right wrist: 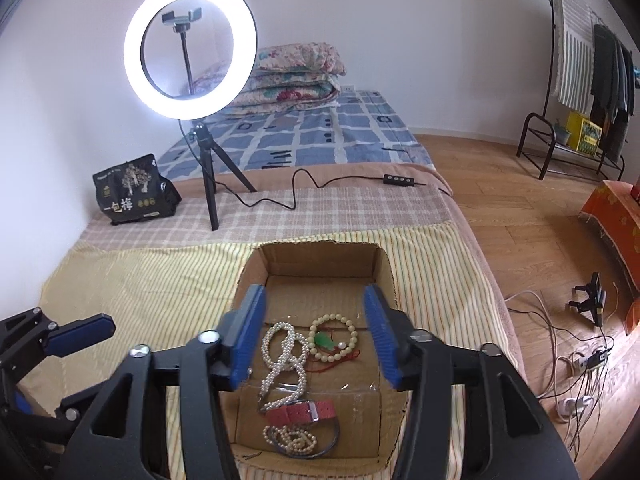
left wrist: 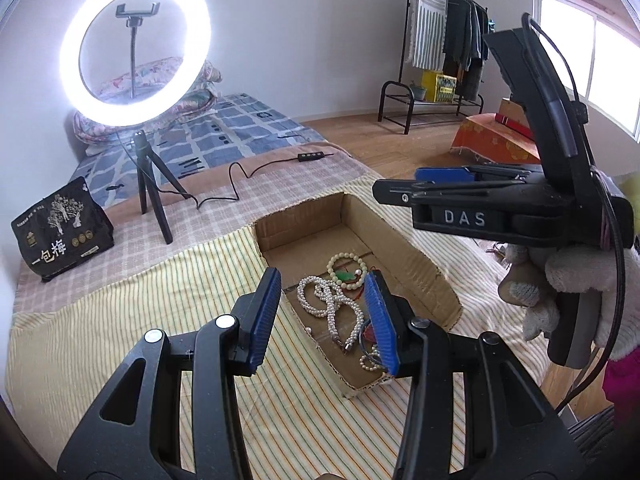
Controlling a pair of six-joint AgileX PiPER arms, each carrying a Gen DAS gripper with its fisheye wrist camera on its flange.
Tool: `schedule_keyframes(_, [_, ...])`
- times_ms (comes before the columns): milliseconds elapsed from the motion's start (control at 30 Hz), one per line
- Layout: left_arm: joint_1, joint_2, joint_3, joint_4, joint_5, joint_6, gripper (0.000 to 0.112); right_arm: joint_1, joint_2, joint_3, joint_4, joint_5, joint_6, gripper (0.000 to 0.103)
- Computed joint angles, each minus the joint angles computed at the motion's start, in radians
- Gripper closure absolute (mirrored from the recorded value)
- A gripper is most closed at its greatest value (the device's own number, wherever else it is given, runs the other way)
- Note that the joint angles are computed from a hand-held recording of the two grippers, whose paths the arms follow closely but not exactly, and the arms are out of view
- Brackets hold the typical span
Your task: Organize jewelry
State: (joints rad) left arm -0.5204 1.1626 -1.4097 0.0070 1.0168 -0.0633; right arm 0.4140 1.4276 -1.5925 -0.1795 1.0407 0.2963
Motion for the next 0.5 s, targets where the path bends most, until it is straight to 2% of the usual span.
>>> schedule_keyframes(167, [-0.046,-0.048,-0.020,0.051,0.034,-0.042,0.067,0.061,-0.068,0.014,-0.084,0.022,0.083,0.039])
schedule_keyframes(200, [-0.055,-0.060,-0.019,0.062,0.037,-0.053,0.064,0.074,-0.077,0.016,-0.106,0.028,0.105,0.033])
schedule_keyframes(300, [-0.085,-0.103,-0.002,0.102,0.036,-0.100,0.052,0.126,-0.116,0.031,-0.178,0.047,0.176,0.031])
schedule_keyframes(400, [-0.101,-0.131,0.015,0.118,0.042,-0.121,0.049,0.170,-0.142,0.043,-0.235,0.071,0.227,0.030])
schedule_keyframes(500, [-0.135,-0.148,0.028,0.161,0.052,-0.156,0.039,0.215,-0.165,0.059,-0.297,0.090,0.290,0.023])
